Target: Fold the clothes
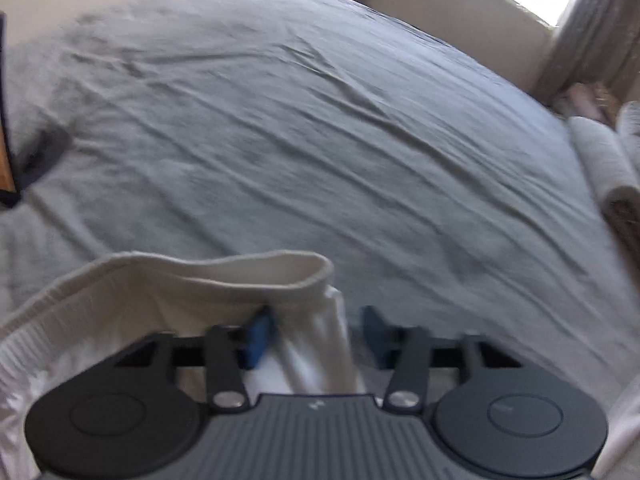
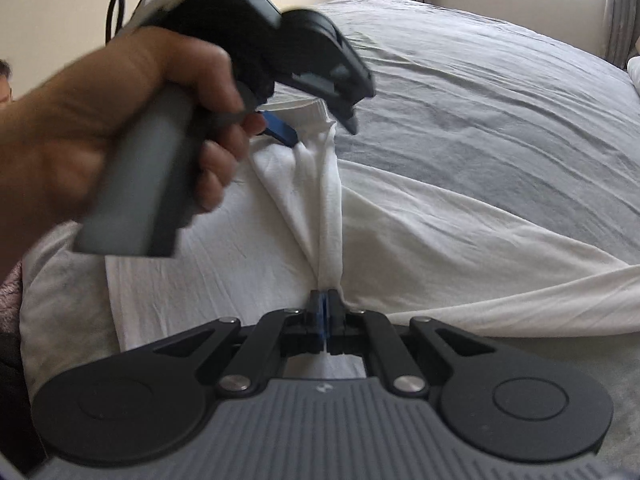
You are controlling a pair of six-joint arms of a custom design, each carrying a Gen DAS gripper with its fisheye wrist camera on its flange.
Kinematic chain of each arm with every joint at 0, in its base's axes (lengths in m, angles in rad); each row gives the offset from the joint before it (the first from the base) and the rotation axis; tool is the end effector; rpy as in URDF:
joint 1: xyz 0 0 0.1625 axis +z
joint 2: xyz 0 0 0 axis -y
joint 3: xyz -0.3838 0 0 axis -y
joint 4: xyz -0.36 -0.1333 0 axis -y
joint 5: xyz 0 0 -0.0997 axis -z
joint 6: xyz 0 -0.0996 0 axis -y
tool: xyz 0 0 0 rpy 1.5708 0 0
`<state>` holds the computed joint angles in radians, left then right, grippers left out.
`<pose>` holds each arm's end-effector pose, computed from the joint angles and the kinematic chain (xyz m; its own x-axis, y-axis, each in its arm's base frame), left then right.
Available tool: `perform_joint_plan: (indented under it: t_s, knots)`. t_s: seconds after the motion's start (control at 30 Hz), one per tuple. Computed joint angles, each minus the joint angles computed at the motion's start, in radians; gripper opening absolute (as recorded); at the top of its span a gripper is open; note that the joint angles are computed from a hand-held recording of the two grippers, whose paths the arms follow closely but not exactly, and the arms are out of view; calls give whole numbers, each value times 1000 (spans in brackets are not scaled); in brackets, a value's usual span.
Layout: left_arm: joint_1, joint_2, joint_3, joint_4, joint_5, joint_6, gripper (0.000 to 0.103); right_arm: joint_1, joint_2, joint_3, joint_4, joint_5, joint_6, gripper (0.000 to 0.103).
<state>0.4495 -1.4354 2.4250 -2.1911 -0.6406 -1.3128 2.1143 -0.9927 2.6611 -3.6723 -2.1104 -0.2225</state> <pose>-0.1964 -0.3314 0.1504 -0.8119 -0.2224 -0.5398 0.2152 0.7455 -0.6308 0.2259 -0.2152 0.0899 -0.7214 -0.4241 0.5475 -0.6445 0.7005 -0.3064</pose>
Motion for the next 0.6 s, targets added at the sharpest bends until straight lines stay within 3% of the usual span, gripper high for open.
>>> perform_joint_plan:
  t_s: [0.07, 0.1, 0.3, 0.43, 0.6]
  knots:
    - [-6, -32, 21, -3, 8, -29, 8, 8, 2, -1, 1, -9, -4, 3]
    - [-7, -58, 39, -26, 6, -34, 5, 14, 5, -2, 0, -15, -5, 3]
    - [-67, -283, 156, -69, 7, -88, 3, 47, 15, -10, 11, -51, 21, 4]
    - [-144, -456, 184, 93, 7, -170, 3, 41, 9, -14, 22, -40, 61, 6]
    - [-262, -646, 191, 393, -2, -308, 2, 19, -21, -11, 43, -4, 126, 10]
